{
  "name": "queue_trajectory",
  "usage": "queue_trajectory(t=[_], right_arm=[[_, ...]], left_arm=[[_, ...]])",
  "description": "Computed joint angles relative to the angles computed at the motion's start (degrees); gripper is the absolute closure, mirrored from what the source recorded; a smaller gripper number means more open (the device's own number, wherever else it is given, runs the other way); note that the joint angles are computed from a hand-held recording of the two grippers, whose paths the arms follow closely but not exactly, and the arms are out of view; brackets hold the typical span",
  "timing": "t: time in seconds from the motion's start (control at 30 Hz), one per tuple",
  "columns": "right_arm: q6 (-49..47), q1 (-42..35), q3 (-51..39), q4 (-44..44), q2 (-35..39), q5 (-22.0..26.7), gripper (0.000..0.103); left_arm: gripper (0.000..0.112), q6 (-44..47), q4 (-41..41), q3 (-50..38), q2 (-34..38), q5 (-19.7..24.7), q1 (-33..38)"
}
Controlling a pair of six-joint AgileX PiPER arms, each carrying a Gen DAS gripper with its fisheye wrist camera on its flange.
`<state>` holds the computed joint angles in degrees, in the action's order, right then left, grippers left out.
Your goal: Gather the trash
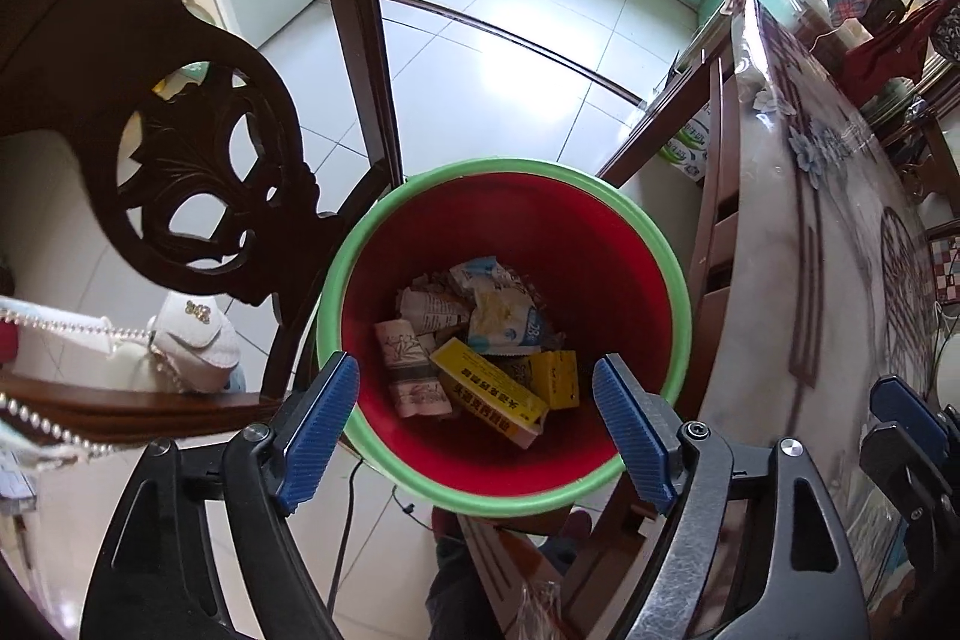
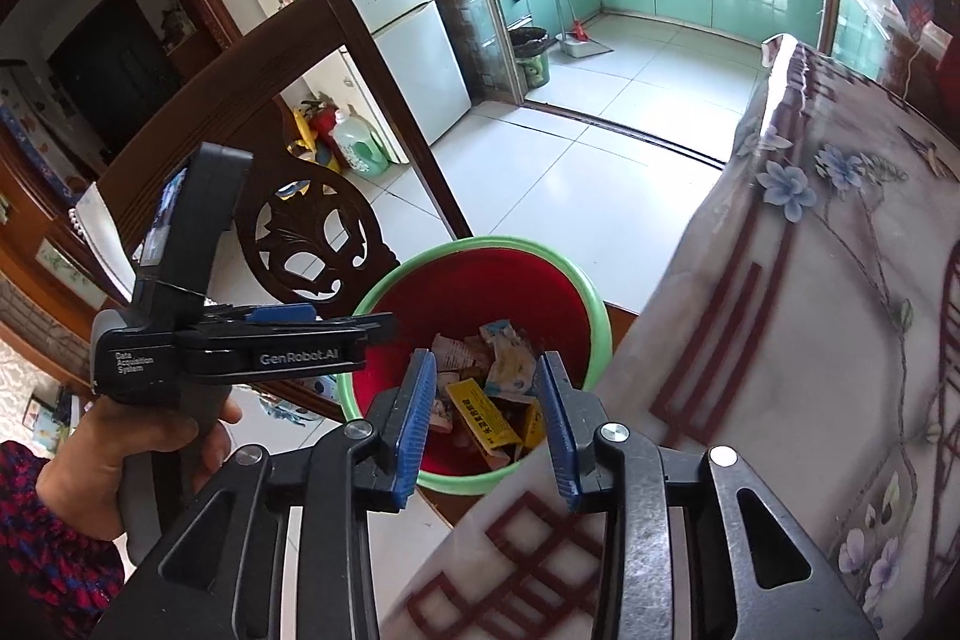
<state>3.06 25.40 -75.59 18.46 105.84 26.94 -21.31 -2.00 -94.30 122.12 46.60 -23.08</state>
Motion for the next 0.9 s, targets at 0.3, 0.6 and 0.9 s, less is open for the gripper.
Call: queue_trajectory(t=[0.3, 0.6, 0.9], right_arm=[[-9.21, -3.51, 20.39, 3.21, -19.44, -6.55, 0.04], [-36.79, -24.66, 36.22, 19.26, -42.68, 3.35, 0.031], [-74.39, -75.5, 37.82, 46.39, -55.65, 33.52, 0.015]], left_arm=[[0.025, -34.45, 33.17, 14.71, -17.78, -5.51, -16.81], [0.01, -69.07, 58.2, 10.31, -20.95, 5.6, -36.9], [0.01, -68.5, 63.92, -8.42, -10.85, 17.6, -46.18]])
